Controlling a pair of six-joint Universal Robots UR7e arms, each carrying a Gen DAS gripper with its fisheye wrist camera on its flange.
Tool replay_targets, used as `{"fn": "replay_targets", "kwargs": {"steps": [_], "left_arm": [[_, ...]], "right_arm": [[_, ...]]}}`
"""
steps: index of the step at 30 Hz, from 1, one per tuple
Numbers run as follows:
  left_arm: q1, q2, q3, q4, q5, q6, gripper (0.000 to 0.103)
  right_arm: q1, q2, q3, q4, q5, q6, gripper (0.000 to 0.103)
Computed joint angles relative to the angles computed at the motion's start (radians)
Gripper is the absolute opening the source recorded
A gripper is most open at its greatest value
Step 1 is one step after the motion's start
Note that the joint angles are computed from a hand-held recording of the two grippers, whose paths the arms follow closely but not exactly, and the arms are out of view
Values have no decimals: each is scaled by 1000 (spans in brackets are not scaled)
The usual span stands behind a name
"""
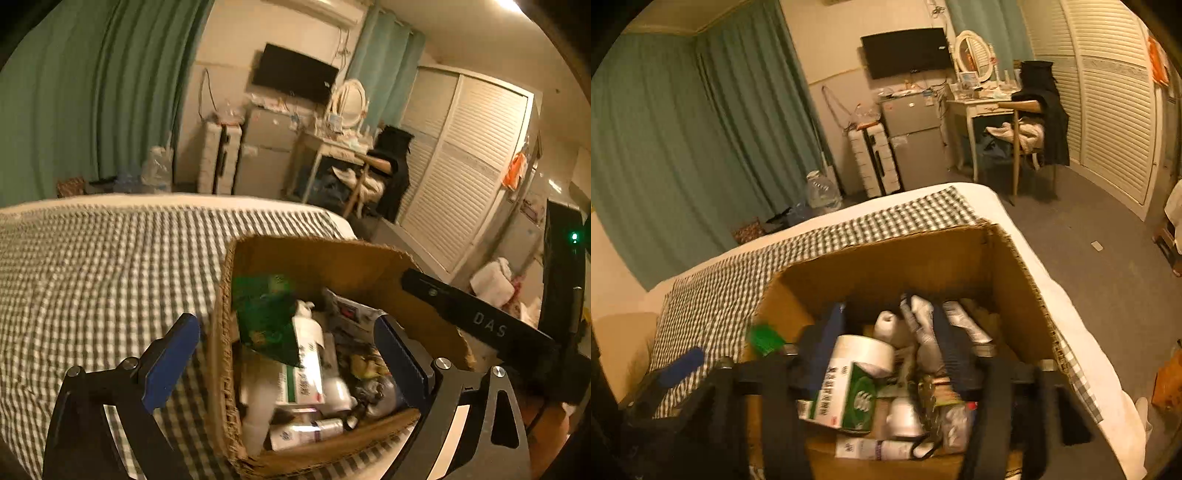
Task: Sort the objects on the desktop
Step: 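Open both tools to drop sachet and bracelet into the box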
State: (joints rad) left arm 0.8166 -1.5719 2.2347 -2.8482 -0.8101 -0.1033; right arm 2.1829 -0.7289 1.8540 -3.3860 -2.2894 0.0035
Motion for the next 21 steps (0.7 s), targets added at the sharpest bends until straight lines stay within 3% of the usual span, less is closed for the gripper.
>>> {"fn": "replay_targets", "kwargs": {"steps": [2,6,8,12,17,21], "left_arm": [[-25,-8,1,38,74,-2,99],[-79,-32,58,-35,284,44,103],[-96,-60,99,-91,348,73,103],[-96,-103,134,-46,404,15,103],[-105,-152,187,-23,475,-41,103],[-76,-189,187,19,431,-68,103]], "right_arm": [[-3,-9,7,-11,16,-13,55],[9,-17,46,-82,84,-98,92],[31,10,56,-143,94,-144,101],[75,87,47,-216,43,-225,102],[78,131,50,-171,35,-158,102],[84,148,48,-169,19,-155,102]]}}
